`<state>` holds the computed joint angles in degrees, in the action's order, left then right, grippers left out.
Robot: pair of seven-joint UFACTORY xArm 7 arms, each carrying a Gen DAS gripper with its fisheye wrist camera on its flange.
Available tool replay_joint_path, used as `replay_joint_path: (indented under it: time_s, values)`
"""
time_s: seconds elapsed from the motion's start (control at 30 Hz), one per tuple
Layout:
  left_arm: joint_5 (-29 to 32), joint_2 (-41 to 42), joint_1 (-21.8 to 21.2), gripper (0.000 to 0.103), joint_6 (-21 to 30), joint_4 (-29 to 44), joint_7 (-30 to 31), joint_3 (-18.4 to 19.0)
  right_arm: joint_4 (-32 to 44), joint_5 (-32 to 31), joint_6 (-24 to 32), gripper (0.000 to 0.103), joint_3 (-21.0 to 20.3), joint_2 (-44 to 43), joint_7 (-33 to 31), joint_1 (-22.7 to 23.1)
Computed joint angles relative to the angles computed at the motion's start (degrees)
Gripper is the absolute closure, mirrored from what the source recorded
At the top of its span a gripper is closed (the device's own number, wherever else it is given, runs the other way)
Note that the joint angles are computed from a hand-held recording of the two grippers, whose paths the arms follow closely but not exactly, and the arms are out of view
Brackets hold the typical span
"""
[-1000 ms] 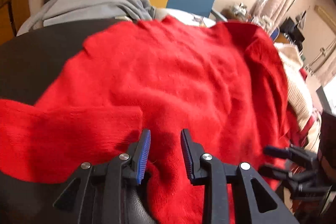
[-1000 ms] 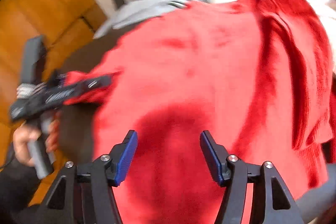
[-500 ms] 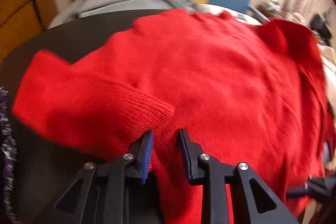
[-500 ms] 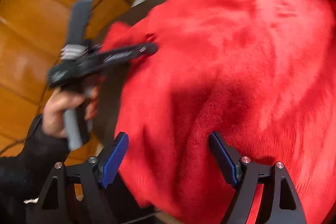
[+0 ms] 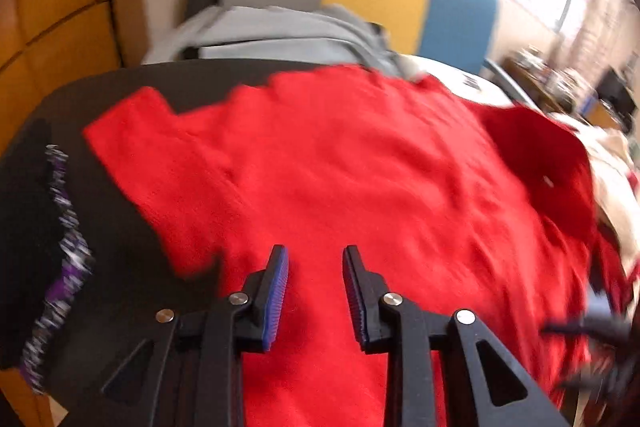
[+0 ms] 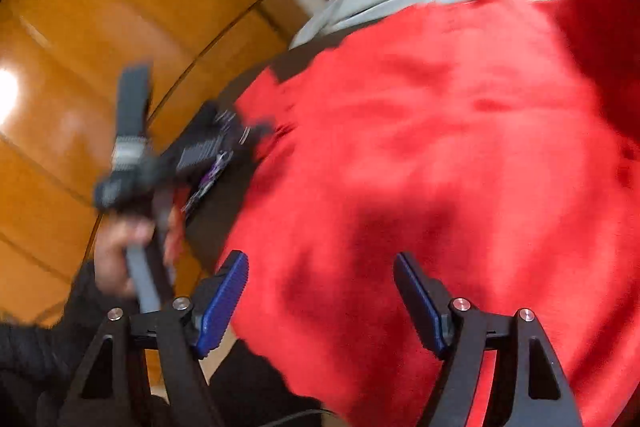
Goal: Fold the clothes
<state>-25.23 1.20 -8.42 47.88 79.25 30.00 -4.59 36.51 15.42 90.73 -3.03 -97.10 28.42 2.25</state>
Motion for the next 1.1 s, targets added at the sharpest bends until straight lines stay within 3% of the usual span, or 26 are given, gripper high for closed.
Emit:
replay_joint_path:
  time_s: [0.07,0.17,0.33,0.43,0.63,0.67,0.73,0.8,0.87,0.93,1.1]
  values:
    - [-2.0,-3.2,-0.4,0.075,0.2,-4.3,2.1,-0.2,3.6,-5.4,6.9,0.026,-2.6,-2.0,1.4,-2.2]
    - [-2.0,-7.6,-1.2,0.075,-1.2,-9.7,3.5,0.3,6.6,-10.8,12.9,0.026,-4.3,-4.5,2.5,-5.4]
    - [4.4,-9.5,-0.9,0.074,-1.6,-14.4,0.8,1.1,16.5,-16.2,22.2,0.026,-0.6,-3.2,4.7,-9.8]
    - [2.3,-10.6,-0.8,0.074,-2.0,-15.9,2.5,2.7,19.1,-21.4,27.5,0.027,0.1,-3.1,2.9,-10.8]
    - [5.4,-10.7,-1.0,0.074,-3.0,-16.0,1.4,2.0,9.5,-22.9,18.6,0.027,4.4,-3.8,5.7,-13.5]
    - [5.6,-10.8,-1.1,0.074,-3.3,-16.3,1.0,1.9,7.2,-21.7,16.1,0.027,6.6,-2.3,6.0,-13.6]
    - [5.7,-11.1,-1.2,0.074,-3.5,-16.5,0.3,2.0,0.1,-16.3,7.1,0.025,15.2,3.5,8.3,-13.5]
    - [5.1,-10.9,-1.2,0.074,-2.8,-16.1,-0.4,2.4,-1.5,-16.4,3.1,0.019,18.9,7.6,7.9,-12.1]
    - [4.6,-10.4,-1.2,0.074,-1.9,-15.4,-1.0,2.5,-1.6,-17.8,0.7,0.031,20.4,11.2,7.7,-10.6]
    - [4.1,-9.8,-1.1,0.074,-1.0,-14.6,-1.6,2.6,-0.6,-19.2,-0.7,0.09,19.8,14.3,7.8,-9.5]
    - [4.5,-9.3,-1.0,0.073,-0.7,-13.9,-0.4,2.5,2.5,-24.3,-3.3,0.091,21.0,22.5,6.7,-6.6]
